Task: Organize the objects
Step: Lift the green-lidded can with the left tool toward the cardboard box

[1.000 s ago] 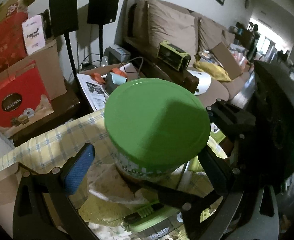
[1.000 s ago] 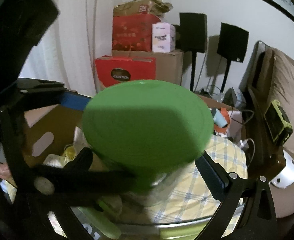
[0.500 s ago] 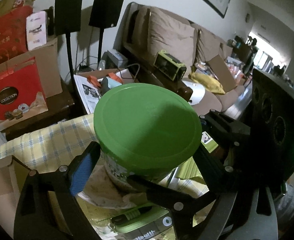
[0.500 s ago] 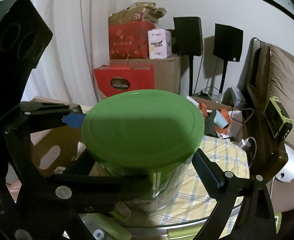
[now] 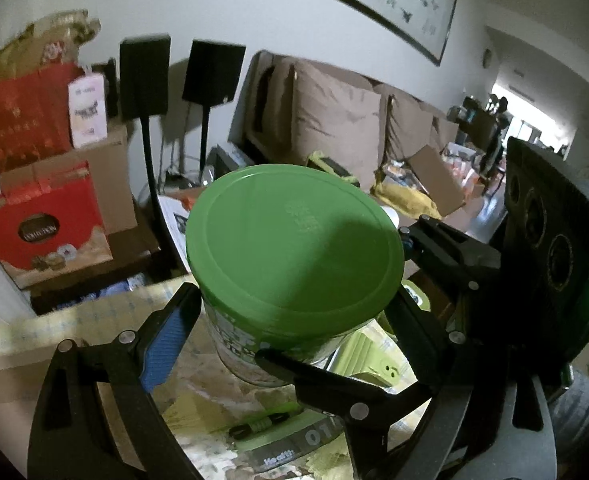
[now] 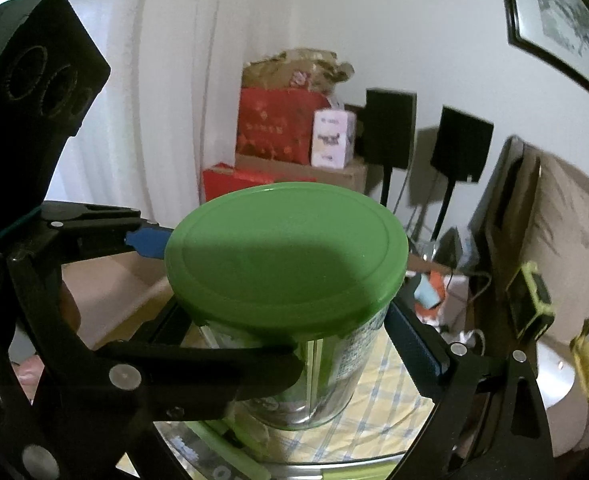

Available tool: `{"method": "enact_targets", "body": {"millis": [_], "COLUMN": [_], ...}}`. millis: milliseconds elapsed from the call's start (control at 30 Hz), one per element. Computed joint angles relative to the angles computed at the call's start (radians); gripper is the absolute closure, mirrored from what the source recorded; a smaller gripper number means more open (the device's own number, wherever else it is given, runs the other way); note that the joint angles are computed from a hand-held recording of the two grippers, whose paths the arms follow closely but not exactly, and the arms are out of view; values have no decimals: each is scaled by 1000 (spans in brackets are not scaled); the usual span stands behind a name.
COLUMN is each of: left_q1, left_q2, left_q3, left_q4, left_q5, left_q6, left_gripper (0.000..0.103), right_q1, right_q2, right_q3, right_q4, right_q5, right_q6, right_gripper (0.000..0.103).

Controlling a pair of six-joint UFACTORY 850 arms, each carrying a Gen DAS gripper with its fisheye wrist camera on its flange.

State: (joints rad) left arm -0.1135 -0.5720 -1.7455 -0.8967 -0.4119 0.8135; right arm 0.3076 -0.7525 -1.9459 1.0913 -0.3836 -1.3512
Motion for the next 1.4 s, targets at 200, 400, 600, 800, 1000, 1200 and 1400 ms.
{"method": "enact_targets", "body": {"millis": [200,400,600,800,1000,1200,1400], "left_q1": [16,50,93,147,194,217,237], "left_q2": [65,148,257,334,394,416,403], "left_q3": [36,111,225,320,407,464,494], "left_q4": [36,28,41,94,132,233,197], "left_q5": [9,19,43,46,35,2,-36], "left_q6": [-41,-34,-15,-69,-124,-258,-261], "left_gripper": [11,11,11,11,11,11,11], "right_q1": [36,60,100,147,184,206,208], "right_q2": [35,35,50,37,-7,-43,-102], "right_q3": [-2,-43,-44,-70,-117,-135,-185], "right_q4": [-130,-114,-70,-93,-120,-171,-234], "right_q5": [30,-35,-86,-144,-237,-303,-382], "right_q6": [106,130,100,131,207,263,351], "right_gripper": [5,5,5,5,5,5,5]}}
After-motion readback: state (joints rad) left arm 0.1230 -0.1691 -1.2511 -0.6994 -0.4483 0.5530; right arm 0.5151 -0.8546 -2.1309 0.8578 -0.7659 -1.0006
